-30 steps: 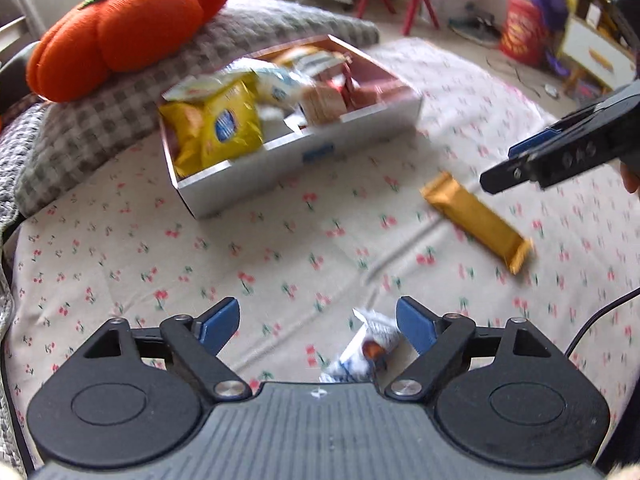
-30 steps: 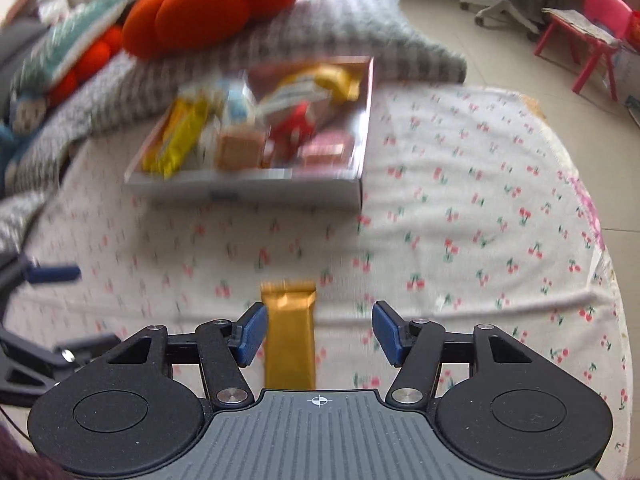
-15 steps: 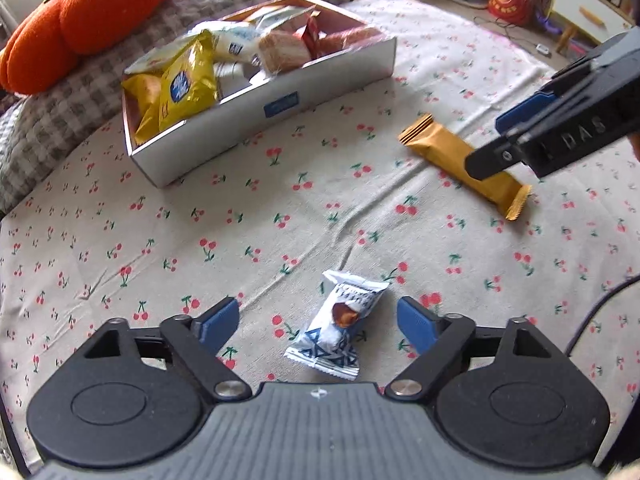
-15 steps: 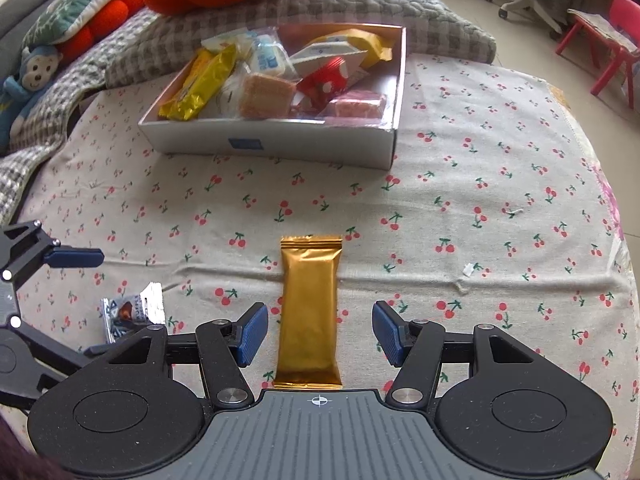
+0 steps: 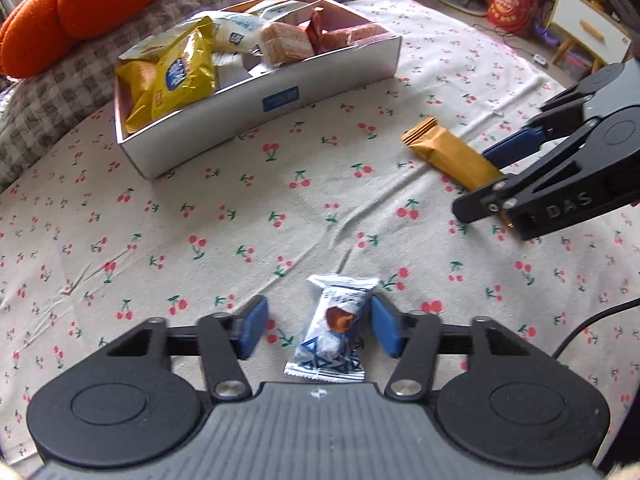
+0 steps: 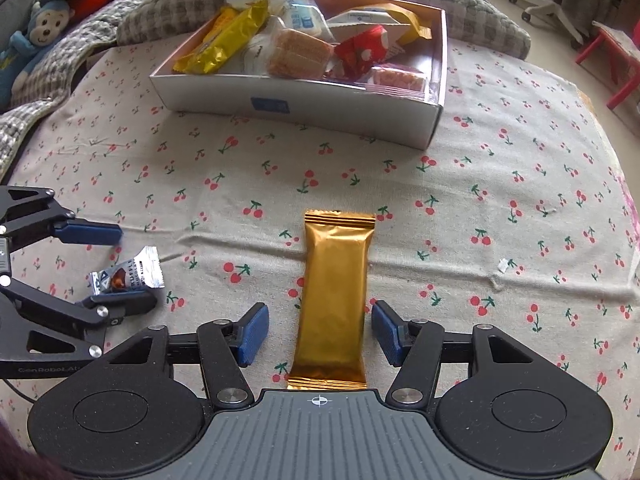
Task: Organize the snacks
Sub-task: 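Grasp a small blue-white candy with the left tool while the right tool grips the gold bar, then carry the candy and gold bar into the box and open both tools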
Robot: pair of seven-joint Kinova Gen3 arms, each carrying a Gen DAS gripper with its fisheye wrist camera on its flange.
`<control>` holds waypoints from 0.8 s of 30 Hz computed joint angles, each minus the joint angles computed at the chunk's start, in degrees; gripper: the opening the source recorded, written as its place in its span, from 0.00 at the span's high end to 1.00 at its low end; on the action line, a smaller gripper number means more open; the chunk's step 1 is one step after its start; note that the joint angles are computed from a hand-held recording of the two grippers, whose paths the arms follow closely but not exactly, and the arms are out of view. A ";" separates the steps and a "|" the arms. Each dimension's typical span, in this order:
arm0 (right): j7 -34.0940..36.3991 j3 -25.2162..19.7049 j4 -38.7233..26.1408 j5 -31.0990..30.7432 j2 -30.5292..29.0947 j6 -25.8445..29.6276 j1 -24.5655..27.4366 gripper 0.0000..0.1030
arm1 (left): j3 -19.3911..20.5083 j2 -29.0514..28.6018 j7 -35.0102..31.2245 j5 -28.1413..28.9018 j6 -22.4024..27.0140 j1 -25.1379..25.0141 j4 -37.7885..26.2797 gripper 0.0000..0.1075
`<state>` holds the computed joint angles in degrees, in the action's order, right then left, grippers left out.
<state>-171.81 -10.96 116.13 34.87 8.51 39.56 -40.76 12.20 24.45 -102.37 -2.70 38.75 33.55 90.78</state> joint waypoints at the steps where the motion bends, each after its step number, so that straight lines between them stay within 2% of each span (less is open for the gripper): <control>1: -0.29 0.02 -0.04 0.36 0.02 -0.09 -0.12 0.67 | 0.60 0.03 -0.86 0.63 0.01 -0.58 0.00 0.65; 2: -0.47 0.06 0.05 0.45 -0.10 -0.51 -0.07 0.73 | 0.67 0.06 -1.11 0.70 -0.23 -0.51 0.04 0.74; 5: -2.38 0.23 -0.16 1.77 0.20 -0.86 -0.57 0.74 | 0.12 -0.19 -1.06 -0.53 -1.39 0.60 0.68 0.80; 11: -8.01 0.52 0.08 5.75 -0.96 -1.26 -1.21 0.74 | -0.53 -0.36 0.00 -1.72 -2.22 1.45 1.02 0.82; 24: -15.78 -0.17 3.33 8.83 -4.73 -5.43 4.10 0.74 | 0.37 -0.33 0.59 1.98 -2.35 -1.51 -0.40 0.82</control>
